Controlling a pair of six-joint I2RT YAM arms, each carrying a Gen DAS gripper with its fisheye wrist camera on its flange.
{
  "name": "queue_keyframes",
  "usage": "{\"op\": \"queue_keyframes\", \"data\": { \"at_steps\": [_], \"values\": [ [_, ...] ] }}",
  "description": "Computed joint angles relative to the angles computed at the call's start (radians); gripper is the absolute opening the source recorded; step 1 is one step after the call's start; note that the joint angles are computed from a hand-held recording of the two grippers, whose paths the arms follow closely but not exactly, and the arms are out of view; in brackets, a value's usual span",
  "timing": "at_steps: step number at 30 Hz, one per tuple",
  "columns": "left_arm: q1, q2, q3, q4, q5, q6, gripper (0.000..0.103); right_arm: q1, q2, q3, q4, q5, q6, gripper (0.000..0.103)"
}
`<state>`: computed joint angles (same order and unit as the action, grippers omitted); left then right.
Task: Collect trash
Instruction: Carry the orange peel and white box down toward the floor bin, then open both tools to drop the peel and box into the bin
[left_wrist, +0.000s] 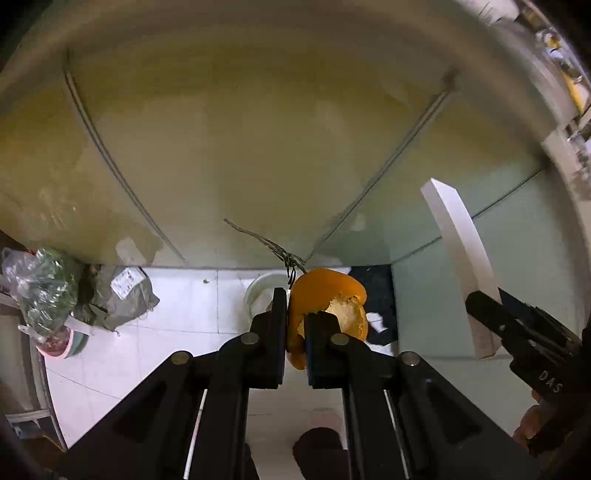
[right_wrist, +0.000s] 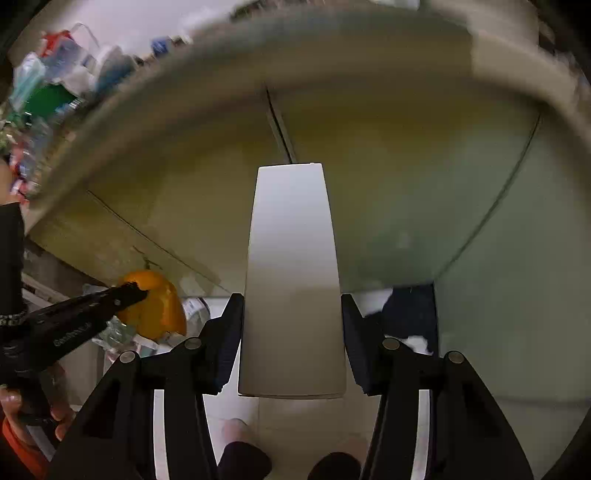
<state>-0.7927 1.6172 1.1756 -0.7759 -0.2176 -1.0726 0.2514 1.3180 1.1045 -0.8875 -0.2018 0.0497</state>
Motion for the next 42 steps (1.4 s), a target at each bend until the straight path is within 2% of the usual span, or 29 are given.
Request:
{"op": "queue_keyframes", "data": {
  "at_steps": [4,7,11,15,16,17,19,23,28,35,39,42],
  "values": [
    [0.043,0.053,-0.208,0.255,0.051,0.028,0.007,0.038,0.063,-0.173,0.195,0.028,0.029,0.048],
    [0.068,0.163,-0.278,0.430,0.082,0.064,0.007,0.060,0.148,-0.266,0.341,0.038,0.038,0.048],
    [0.092,0.326,-0.290,0.605,0.120,0.105,0.007,0.065,0.276,-0.325,0.485,0.032,0.024,0.048],
    [0.117,0.398,-0.287,0.705,0.156,0.155,0.008,0.077,0.342,-0.337,0.558,0.017,0.005,0.048],
    [0.118,0.413,-0.274,0.713,0.162,0.169,0.014,0.084,0.349,-0.342,0.579,0.014,0.001,0.048],
    [0.124,0.430,-0.257,0.700,0.170,0.190,0.018,0.096,0.357,-0.344,0.600,0.010,0.001,0.048],
    [0.132,0.442,-0.250,0.689,0.166,0.201,0.034,0.108,0.384,-0.327,0.605,0.031,0.001,0.051],
    [0.141,0.404,-0.264,0.658,0.159,0.197,0.036,0.112,0.411,-0.294,0.573,0.032,0.006,0.052],
    [0.133,0.300,-0.260,0.531,0.148,0.181,0.036,0.106,0.344,-0.265,0.467,0.026,0.018,0.052],
    [0.088,0.043,-0.140,0.167,0.108,0.149,0.036,0.127,0.159,-0.104,0.163,0.051,0.052,0.052],
    [0.072,-0.076,0.005,-0.070,0.072,0.150,0.036,0.157,0.083,0.086,-0.055,0.080,0.080,0.052],
    [0.057,-0.116,0.184,-0.262,0.035,0.154,0.037,0.188,0.064,0.250,-0.194,0.106,0.114,0.052]
  ]
}}
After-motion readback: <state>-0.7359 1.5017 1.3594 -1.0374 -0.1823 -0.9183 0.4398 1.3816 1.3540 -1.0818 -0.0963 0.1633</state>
